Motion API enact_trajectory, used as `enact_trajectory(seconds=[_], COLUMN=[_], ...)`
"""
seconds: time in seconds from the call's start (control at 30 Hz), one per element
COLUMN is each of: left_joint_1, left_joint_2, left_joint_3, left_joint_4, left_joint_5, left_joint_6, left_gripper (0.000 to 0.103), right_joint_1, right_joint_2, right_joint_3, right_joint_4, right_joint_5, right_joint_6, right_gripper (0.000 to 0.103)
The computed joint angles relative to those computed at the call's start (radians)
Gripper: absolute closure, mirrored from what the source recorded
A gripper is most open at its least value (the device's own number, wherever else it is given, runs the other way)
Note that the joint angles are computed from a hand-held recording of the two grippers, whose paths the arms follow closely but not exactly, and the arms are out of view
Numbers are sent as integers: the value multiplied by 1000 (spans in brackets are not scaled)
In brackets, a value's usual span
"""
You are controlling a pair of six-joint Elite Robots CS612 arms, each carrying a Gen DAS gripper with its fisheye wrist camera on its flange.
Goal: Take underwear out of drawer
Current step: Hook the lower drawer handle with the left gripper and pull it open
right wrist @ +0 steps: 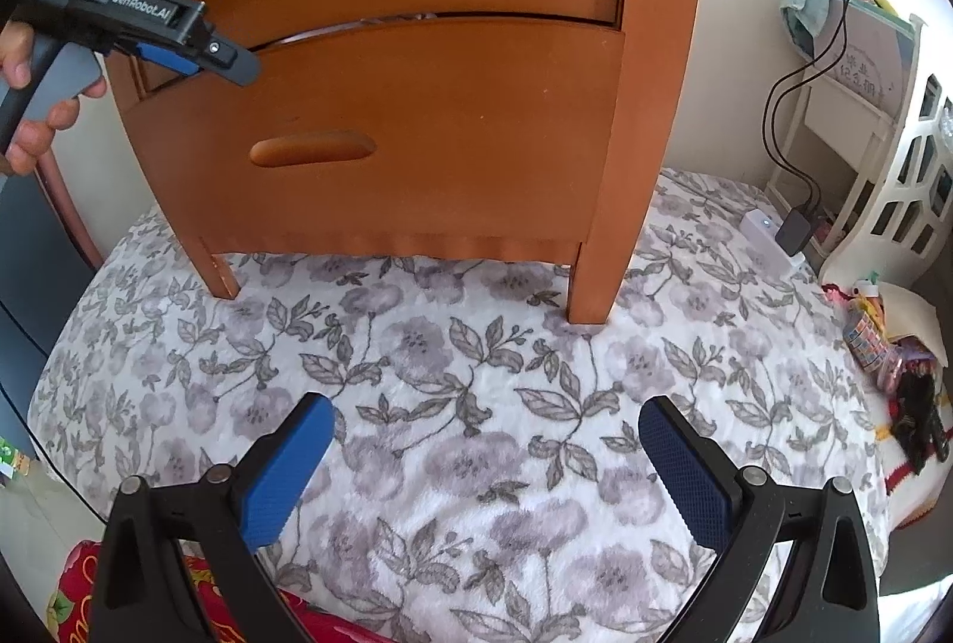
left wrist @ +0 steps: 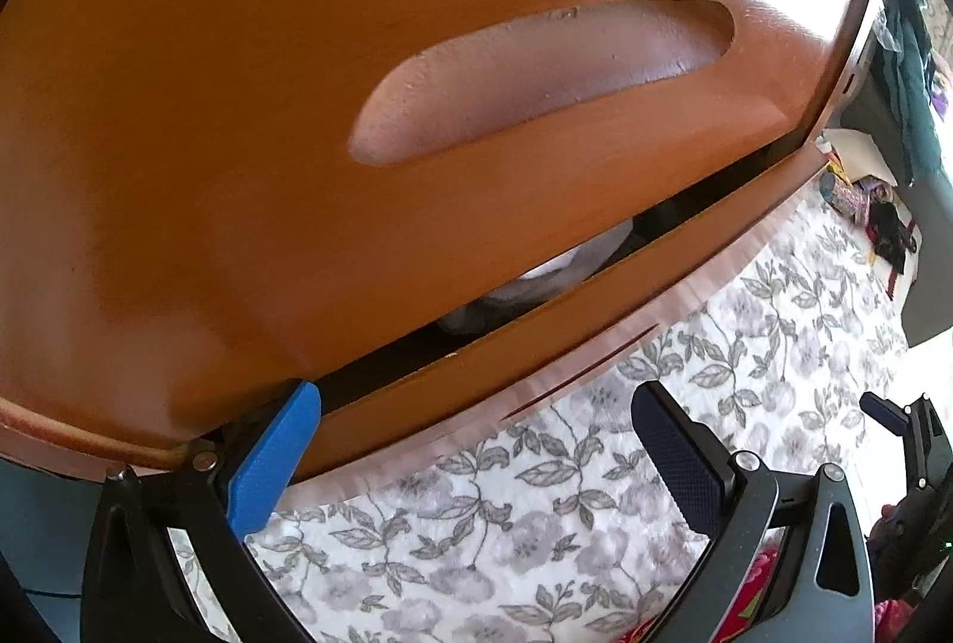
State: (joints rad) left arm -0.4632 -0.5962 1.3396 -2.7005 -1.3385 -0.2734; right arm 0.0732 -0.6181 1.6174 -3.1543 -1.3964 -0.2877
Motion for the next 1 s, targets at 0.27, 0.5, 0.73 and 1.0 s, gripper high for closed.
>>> enact_trajectory(seconds=[0.27, 0.5, 0.73, 1.0], left_joint_1=[9, 13, 17, 3], left_joint_2=[-17, -29, -9, -19], left_joint_3=[-15, 5, -21, 31], left_joint_4=[91, 89, 113, 45], left_joint_5=[-34, -54, -74, -124], left_joint_6=[91, 122, 110, 86], left_gripper=[0, 0, 0, 0], right_joint_1=[2, 2, 0, -7], right_joint_2=[-9, -15, -21, -31], right_joint_3=[10, 14, 22, 28], right_joint_4=[6, 11, 9, 16], right_joint_5=[-1, -9, -4, -16], right_joint_6=[-3, 8, 1, 21], right_gripper=[0, 0, 0, 0])
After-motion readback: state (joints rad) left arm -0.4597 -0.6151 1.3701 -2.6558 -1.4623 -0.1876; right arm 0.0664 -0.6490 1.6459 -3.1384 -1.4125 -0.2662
